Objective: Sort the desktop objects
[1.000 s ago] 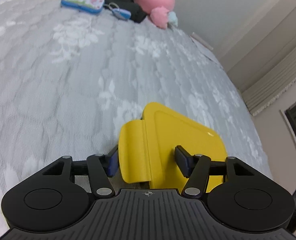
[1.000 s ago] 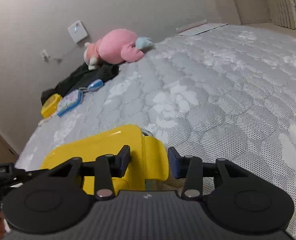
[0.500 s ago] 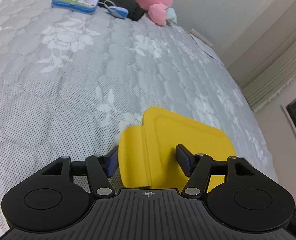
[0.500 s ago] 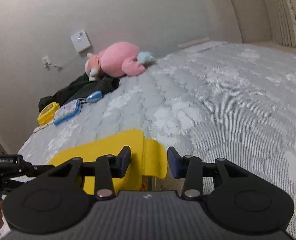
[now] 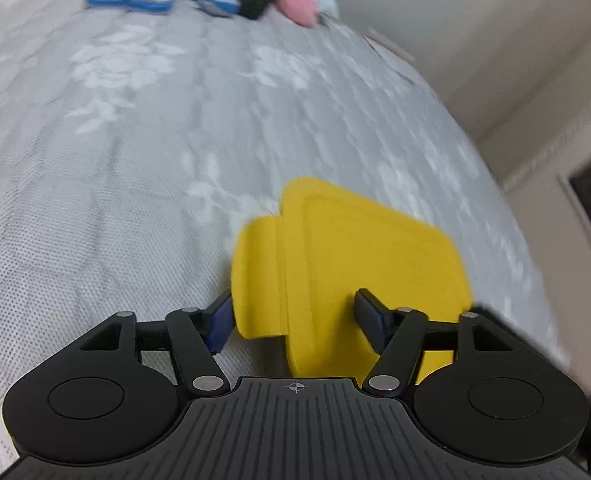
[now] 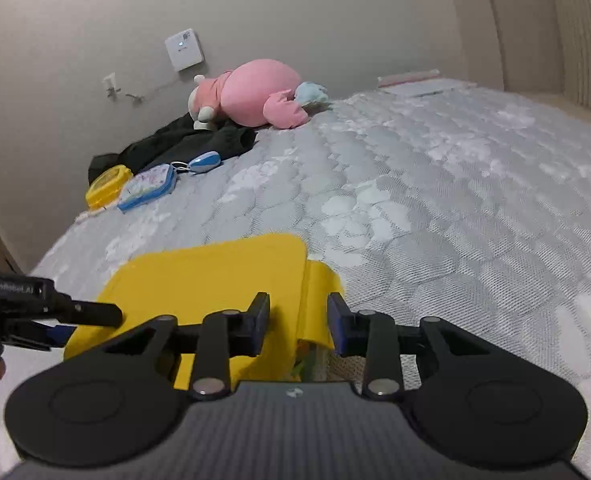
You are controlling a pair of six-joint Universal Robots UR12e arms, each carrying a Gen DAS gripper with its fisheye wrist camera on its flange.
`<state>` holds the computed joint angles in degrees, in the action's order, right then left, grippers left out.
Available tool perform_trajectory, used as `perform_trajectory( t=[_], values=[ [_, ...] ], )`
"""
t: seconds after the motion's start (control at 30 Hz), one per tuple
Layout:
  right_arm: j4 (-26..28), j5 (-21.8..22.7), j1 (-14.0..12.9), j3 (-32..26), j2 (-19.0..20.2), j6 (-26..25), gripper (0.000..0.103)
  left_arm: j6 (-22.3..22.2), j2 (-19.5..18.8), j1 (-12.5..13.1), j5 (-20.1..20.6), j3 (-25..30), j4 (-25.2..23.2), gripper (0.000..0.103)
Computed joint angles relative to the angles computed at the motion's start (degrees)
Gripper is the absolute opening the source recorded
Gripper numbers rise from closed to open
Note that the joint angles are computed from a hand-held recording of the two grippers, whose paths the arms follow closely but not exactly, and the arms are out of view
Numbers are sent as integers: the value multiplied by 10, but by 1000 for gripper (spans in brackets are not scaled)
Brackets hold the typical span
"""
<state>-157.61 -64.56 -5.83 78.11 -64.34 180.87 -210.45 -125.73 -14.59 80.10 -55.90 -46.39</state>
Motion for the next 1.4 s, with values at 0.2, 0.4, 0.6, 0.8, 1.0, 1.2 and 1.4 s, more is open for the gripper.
perform_trajectory(
  t=[0.2,0.4,0.6,0.8,1.0,1.2,1.4],
  values=[
    [14,-11,1,13,-17,-20,33,32,5,-7,-11,-6,-21,80],
    [9,-6,-7,24,-25,40,33,-24,15,3,3,-31,30,79],
    [18,37,-25,0,0,190,51,-80,12,15,-18,-41,53,82],
    [56,70,-22,-16,12,175,43,-63,-7,10,10,-19,56,84],
    [48,63,-18,-14,13,169,44,-64,-10,13,2,-22,73,84],
    [37,28,-11,9,-4,137,50,-28,-17,2,42,-17,104,81],
    [-12,-15,-7,23,-15,117,49,-78,5,6,51,-35,128,74]
  ],
)
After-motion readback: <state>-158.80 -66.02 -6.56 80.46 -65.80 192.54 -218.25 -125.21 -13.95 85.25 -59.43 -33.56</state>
